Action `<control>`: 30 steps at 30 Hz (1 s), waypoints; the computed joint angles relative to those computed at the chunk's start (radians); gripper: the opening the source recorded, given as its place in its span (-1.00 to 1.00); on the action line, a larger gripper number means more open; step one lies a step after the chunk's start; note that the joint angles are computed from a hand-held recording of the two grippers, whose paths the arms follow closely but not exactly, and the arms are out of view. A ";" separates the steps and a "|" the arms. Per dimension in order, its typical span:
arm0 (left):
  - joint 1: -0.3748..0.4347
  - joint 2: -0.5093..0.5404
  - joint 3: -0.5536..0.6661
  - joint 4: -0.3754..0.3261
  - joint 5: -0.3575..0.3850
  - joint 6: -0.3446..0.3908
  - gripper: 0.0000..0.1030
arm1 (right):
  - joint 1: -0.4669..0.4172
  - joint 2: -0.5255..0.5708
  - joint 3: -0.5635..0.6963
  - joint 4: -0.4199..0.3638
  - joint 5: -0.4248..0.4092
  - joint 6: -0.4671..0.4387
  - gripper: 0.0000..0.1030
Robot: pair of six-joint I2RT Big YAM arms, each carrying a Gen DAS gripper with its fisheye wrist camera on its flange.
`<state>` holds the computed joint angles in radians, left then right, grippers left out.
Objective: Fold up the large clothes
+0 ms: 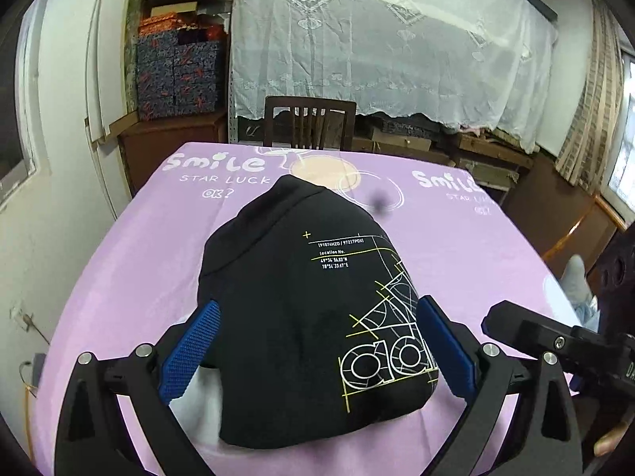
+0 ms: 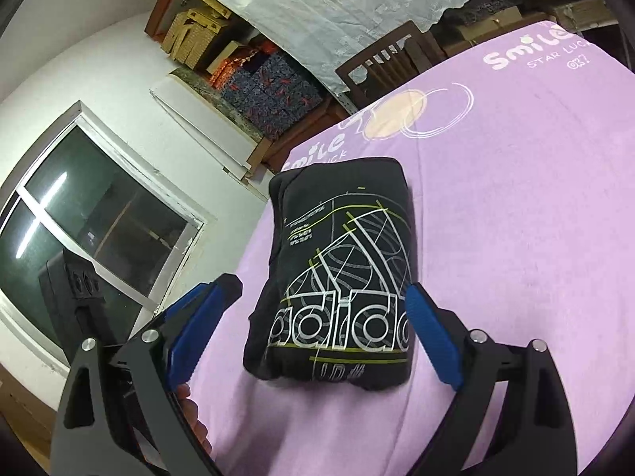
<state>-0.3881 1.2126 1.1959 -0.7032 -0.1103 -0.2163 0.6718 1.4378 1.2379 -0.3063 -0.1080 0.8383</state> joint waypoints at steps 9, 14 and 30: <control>0.158 0.195 0.135 -0.068 0.043 -0.033 0.93 | 0.003 0.108 0.154 -0.153 0.101 -0.115 0.75; 0.214 0.302 0.203 -0.109 0.115 -0.051 0.93 | -0.025 0.189 0.234 -0.180 0.083 -0.140 0.75; 0.249 0.485 0.397 -0.131 0.206 -0.098 0.93 | -0.121 0.434 0.515 -0.265 -0.057 -0.133 0.50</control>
